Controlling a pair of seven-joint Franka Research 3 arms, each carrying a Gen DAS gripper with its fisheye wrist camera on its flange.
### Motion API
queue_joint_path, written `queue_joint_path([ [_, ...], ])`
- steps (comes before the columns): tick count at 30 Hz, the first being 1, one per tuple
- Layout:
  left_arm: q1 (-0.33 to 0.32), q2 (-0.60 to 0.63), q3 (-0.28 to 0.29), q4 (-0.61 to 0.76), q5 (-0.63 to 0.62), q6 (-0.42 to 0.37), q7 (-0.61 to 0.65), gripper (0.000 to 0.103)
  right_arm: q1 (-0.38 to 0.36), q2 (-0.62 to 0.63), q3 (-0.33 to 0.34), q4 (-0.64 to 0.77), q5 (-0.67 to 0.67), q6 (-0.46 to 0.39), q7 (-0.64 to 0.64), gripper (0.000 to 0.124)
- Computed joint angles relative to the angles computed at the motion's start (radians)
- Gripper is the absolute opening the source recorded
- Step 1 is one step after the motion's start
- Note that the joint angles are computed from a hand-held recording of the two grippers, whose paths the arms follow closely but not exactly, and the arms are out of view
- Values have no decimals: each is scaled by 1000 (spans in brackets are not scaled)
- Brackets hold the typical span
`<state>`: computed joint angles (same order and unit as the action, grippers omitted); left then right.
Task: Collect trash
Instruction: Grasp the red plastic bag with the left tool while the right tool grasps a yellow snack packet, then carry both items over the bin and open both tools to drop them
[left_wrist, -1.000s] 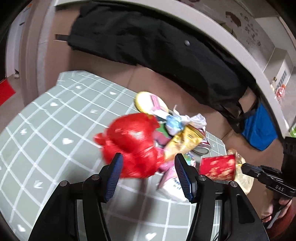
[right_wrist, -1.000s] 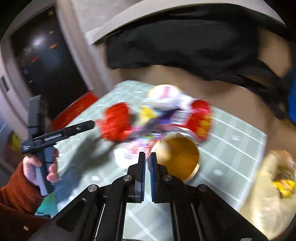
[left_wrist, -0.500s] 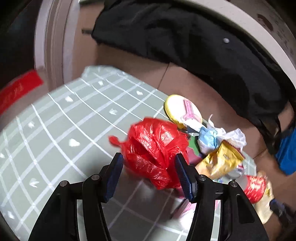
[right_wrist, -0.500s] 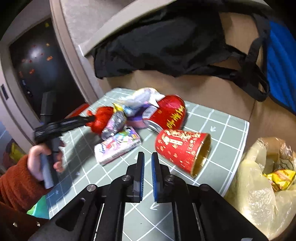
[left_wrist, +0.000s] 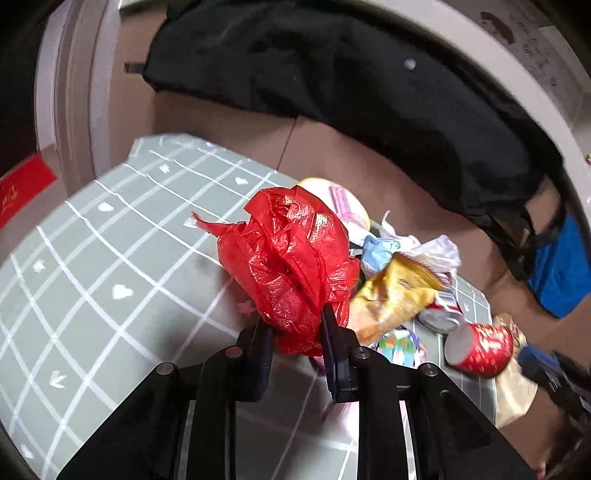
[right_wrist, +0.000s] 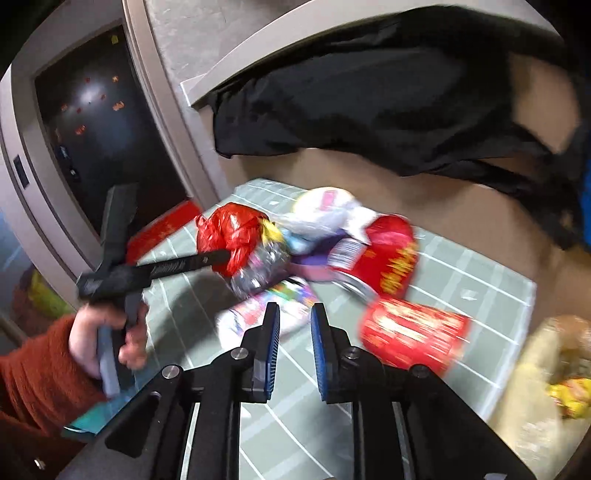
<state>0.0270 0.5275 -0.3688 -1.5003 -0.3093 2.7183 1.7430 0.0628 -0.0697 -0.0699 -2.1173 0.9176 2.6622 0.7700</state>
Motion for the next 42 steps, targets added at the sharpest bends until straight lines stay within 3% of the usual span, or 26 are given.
queue_joint_path([
  [2,43,-42,-30,-54,-40,19,48,24,10,45,15,46,-18,6,37,17],
  [5,111,-100,-74,-123,-143,19,144,24,11,131,32,141,-54,-52,95,18],
  [9,133,-172,-62,-207,-256,52,228,24,8,222,56,233,-129,-94,223,18],
  [12,128,-204,-39,-249,-315,81,283,24,-8,264,81,270,-72,-129,275,18],
  [19,123,-219,4,-263,-414,62,370,24,59,350,62,301,-311,17,601,19],
  [21,119,-217,13,-261,-433,56,380,24,62,389,56,337,-381,20,665,19],
  [23,114,-215,19,-258,-448,49,388,24,26,418,98,368,-350,17,614,18],
  [25,109,-218,22,-260,-462,45,398,24,-13,434,141,395,-295,-14,516,8],
  [28,95,-233,22,-267,-477,69,433,24,-13,375,144,338,-281,28,451,6],
  [32,73,-252,18,-266,-495,95,470,24,-20,269,137,257,-228,55,371,6],
  [35,41,-280,14,-275,-490,139,490,24,0,168,105,175,-261,100,355,6],
  [42,-33,-322,11,-270,-456,152,485,24,8,-11,35,46,-299,127,309,6],
])
